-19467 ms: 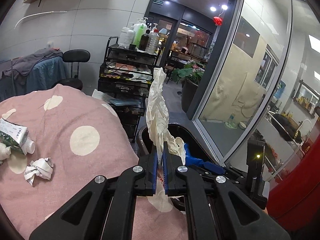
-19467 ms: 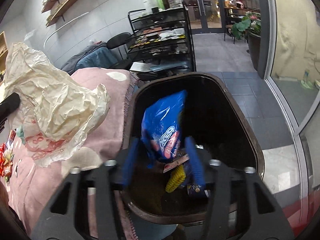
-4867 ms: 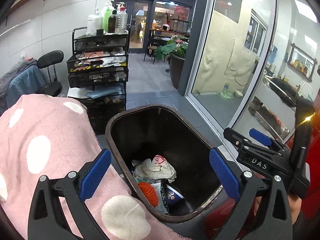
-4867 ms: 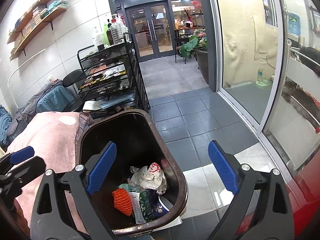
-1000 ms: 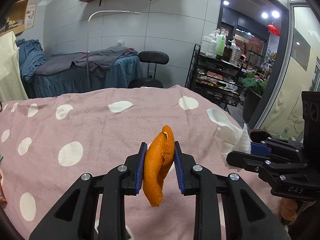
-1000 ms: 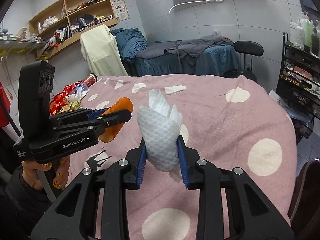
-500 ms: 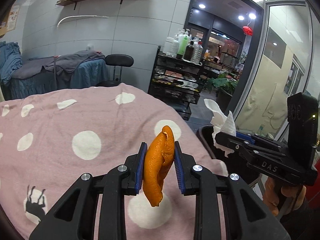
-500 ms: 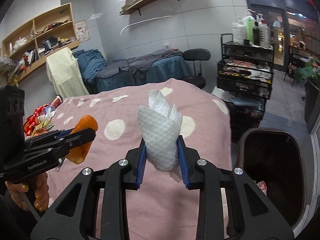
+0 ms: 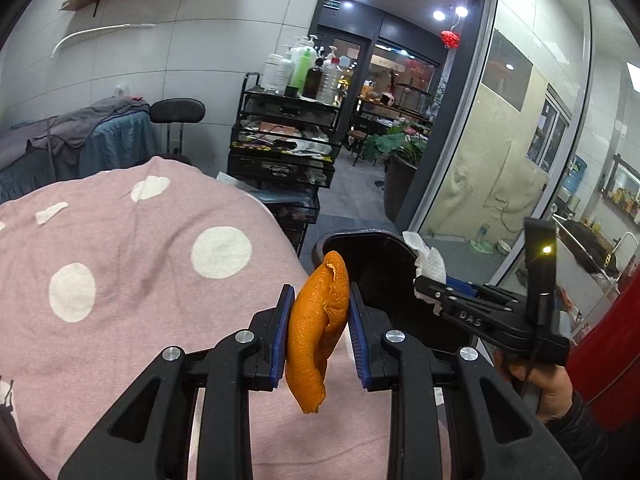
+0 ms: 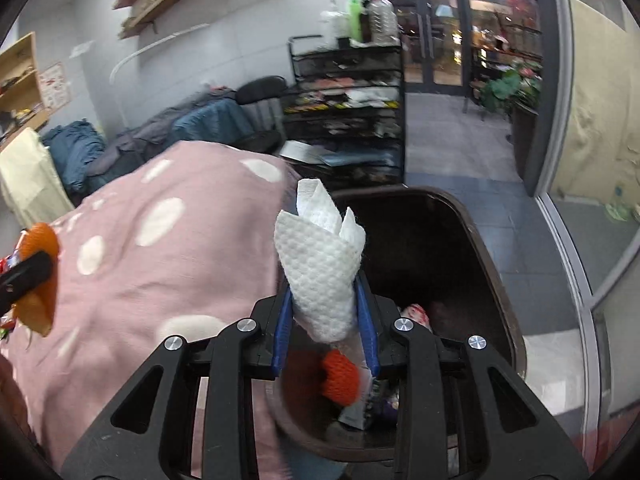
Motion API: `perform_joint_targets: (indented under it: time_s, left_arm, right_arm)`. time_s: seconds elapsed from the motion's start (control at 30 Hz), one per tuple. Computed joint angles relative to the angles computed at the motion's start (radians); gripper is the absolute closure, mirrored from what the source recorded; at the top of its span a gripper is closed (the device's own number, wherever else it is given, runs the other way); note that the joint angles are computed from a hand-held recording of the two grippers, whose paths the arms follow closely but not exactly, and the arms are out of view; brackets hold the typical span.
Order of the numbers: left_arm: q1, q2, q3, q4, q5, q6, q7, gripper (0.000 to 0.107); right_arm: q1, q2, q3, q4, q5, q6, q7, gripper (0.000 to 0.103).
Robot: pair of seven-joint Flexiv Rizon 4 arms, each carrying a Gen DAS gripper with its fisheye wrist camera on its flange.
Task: Collect trash
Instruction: 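Carry peel and wet wipe over the black bin and open both tools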
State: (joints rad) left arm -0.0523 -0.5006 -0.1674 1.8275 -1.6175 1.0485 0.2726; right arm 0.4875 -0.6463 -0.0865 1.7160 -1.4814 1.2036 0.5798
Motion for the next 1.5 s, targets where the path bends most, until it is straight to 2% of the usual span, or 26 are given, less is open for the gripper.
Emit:
perform_joint_targets:
  time_s: [0.2, 0.3, 0.37, 0.4, 0.43, 0.6, 0.7, 0.8, 0.97, 1.07, 1.17, 1.37, 1.4, 1.47, 1.5]
  left_arm:
    - [-0.016, -0.003, -0.006, 0.001, 0.023, 0.007, -0.019, 0.08]
    - [-0.022, -0.011, -0.01, -0.004, 0.033, 0.02, -0.023, 0.08]
    - [-0.023, -0.011, -0.013, -0.001, 0.04, 0.023, -0.03, 0.08]
    - [-0.023, -0.013, -0.014, -0.001, 0.049, 0.021, -0.039, 0.08]
    - [-0.02, -0.014, -0.015, -0.002, 0.061, 0.015, -0.05, 0.08]
    - [-0.008, -0.016, -0.026, -0.012, 0.115, -0.014, -0.092, 0.08]
    - [-0.015, -0.015, -0.037, -0.016, 0.132, -0.014, -0.091, 0.08]
    - [-0.022, -0.025, -0.046, -0.033, 0.18, -0.026, -0.127, 0.08]
    - [-0.032, -0.067, -0.067, -0.079, 0.282, -0.012, -0.203, 0.08]
    - [-0.023, -0.102, -0.075, -0.117, 0.391, -0.041, -0.297, 0.08]
    - [-0.02, -0.126, -0.095, -0.134, 0.45, -0.012, -0.338, 0.08]
    - [0.001, -0.175, -0.118, -0.181, 0.593, -0.026, -0.457, 0.078]
    - [0.003, -0.18, -0.123, -0.184, 0.61, -0.019, -0.465, 0.077]
    - [0.007, -0.188, -0.135, -0.186, 0.634, 0.0, -0.476, 0.068]
    - [0.009, -0.193, -0.139, -0.191, 0.647, 0.006, -0.485, 0.056]
  right_arm:
    - [-0.029, -0.026, -0.005, 0.028, 0.059, 0.038, 0.01, 0.073]
    - [-0.032, -0.047, -0.015, 0.029, 0.085, 0.07, 0.013, 0.068]
    - [-0.026, -0.059, -0.019, 0.025, 0.121, 0.075, -0.011, 0.055]
    - [-0.018, -0.059, -0.032, 0.026, 0.119, 0.08, 0.0, 0.044]
    - [-0.009, -0.06, -0.045, 0.024, 0.112, 0.084, 0.016, 0.04]
    - [0.004, -0.032, -0.077, 0.041, -0.001, 0.079, 0.123, 0.031]
    - [-0.005, -0.007, -0.062, 0.052, -0.088, 0.039, 0.194, 0.025]
    - [-0.006, 0.031, -0.037, 0.077, -0.142, -0.043, 0.234, 0.025]
    - [-0.009, 0.077, 0.018, 0.114, -0.144, -0.191, 0.23, 0.02]
    - [-0.016, 0.098, 0.049, 0.136, -0.131, -0.265, 0.222, 0.018]
    - [-0.032, 0.118, 0.068, 0.16, -0.14, -0.284, 0.245, 0.018]
    - [-0.055, 0.147, 0.093, 0.199, -0.138, -0.303, 0.268, 0.017]
    - [-0.06, 0.15, 0.095, 0.205, -0.138, -0.302, 0.275, 0.017]
    - [-0.065, 0.155, 0.1, 0.215, -0.138, -0.305, 0.284, 0.017]
    - [-0.066, 0.155, 0.101, 0.216, -0.135, -0.308, 0.285, 0.017]
